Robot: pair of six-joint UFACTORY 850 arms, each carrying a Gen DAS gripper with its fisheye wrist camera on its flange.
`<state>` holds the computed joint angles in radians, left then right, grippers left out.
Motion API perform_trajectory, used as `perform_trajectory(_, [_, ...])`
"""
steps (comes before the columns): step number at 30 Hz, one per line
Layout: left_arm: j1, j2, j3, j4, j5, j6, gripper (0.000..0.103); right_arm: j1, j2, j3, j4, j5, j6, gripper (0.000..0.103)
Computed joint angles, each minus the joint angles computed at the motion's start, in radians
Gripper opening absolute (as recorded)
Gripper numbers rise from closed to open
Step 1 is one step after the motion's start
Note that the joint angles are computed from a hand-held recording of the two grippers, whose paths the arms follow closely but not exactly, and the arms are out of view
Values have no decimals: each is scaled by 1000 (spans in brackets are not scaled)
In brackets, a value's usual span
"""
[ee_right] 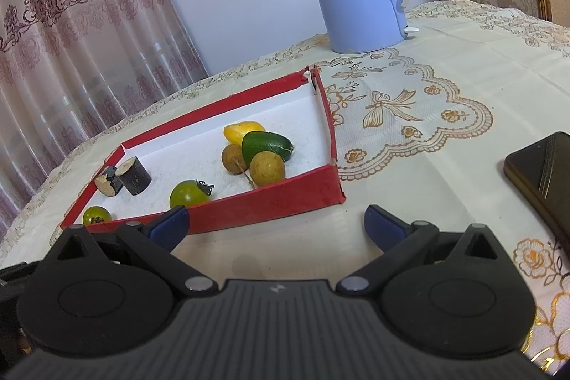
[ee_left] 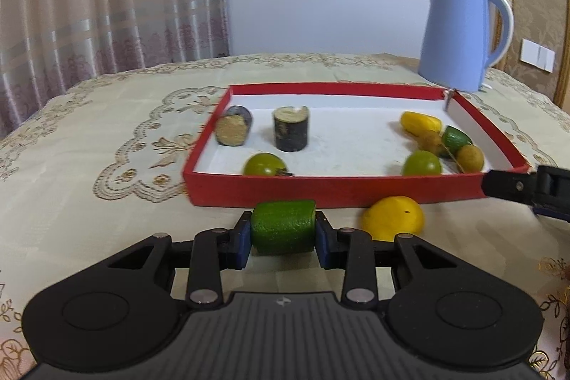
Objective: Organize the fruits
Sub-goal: 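Lift the green cylinder with the left tool and carry it over the tray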
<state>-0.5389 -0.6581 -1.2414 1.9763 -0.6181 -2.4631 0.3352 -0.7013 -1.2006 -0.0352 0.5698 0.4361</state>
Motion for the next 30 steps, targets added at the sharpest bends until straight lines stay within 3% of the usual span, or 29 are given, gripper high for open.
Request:
perform_trajectory(10, [10,38,44,27,-21,-45,34,4,0,-4,20,-13,-29,103])
perform_trajectory(30, [8,45,32,-18,-57,40,34,7,-1,-9,35,-23,-50,103])
